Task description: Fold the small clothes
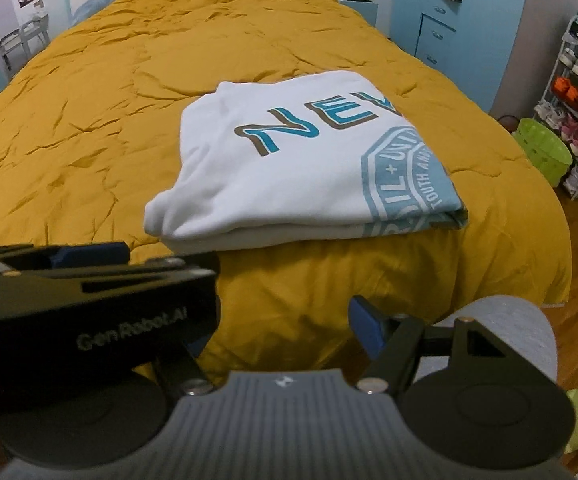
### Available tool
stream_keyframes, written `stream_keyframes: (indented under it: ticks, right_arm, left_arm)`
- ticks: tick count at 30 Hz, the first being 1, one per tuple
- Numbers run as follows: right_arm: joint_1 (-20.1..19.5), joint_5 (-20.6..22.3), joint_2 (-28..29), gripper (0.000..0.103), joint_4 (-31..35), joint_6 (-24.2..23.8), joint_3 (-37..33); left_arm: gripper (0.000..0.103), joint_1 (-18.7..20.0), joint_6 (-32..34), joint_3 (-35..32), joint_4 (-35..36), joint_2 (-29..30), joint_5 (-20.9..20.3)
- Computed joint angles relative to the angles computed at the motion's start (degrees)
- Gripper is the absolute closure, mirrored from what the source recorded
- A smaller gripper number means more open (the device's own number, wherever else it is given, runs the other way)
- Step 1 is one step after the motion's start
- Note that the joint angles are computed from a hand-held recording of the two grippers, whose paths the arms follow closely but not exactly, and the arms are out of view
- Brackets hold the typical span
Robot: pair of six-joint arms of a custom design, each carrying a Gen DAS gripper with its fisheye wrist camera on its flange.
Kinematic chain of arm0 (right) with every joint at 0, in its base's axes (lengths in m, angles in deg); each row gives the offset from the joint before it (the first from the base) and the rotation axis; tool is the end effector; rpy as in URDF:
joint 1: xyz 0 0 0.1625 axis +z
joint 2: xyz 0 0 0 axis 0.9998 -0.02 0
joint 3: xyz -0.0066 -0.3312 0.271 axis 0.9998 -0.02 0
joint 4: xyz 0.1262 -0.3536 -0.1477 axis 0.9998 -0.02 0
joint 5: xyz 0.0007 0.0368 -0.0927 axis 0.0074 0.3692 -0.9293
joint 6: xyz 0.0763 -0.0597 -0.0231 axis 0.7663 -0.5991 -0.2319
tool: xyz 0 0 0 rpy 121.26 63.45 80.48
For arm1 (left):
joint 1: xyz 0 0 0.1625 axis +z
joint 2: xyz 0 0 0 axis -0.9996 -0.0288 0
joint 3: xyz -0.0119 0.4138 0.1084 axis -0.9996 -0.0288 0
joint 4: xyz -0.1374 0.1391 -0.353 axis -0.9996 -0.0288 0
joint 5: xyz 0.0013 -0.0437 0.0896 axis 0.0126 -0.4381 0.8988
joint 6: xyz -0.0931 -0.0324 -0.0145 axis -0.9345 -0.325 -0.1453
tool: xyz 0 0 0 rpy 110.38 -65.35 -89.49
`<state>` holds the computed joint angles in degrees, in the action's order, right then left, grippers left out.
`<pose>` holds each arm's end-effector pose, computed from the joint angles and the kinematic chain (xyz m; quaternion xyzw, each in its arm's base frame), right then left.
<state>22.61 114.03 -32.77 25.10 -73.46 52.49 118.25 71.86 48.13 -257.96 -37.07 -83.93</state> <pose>0.1655 -0.2993 0.2309 -0.1138 -0.8340 0.3524 0.4089 -0.2951 -0.3728 0.0399 0.3553 0.9082 -0.1559 0.1571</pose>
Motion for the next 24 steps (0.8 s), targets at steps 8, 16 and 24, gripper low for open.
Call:
stream_keyframes:
  ticks: [8, 16, 24]
  right_arm:
    - [-0.47, -0.55, -1.09, 0.037, -2.36, -1.87, 1.11]
    - [-0.31, -0.33, -2.04, 0.037, -5.04, -3.26, 2.11]
    - [-0.08, -0.53, -2.31, 0.037, -5.55, -4.1, 2.53]
  left_arm:
    - [0.026, -1.14, -0.99, 0.58, 0.09, 0.16, 1.31]
    - [0.026, -1.8, -1.86, 1.02, 0.39, -0.19, 2.64]
    - [0.025, -2.53, -2.45, 1.66, 0.57, -0.61, 3.93]
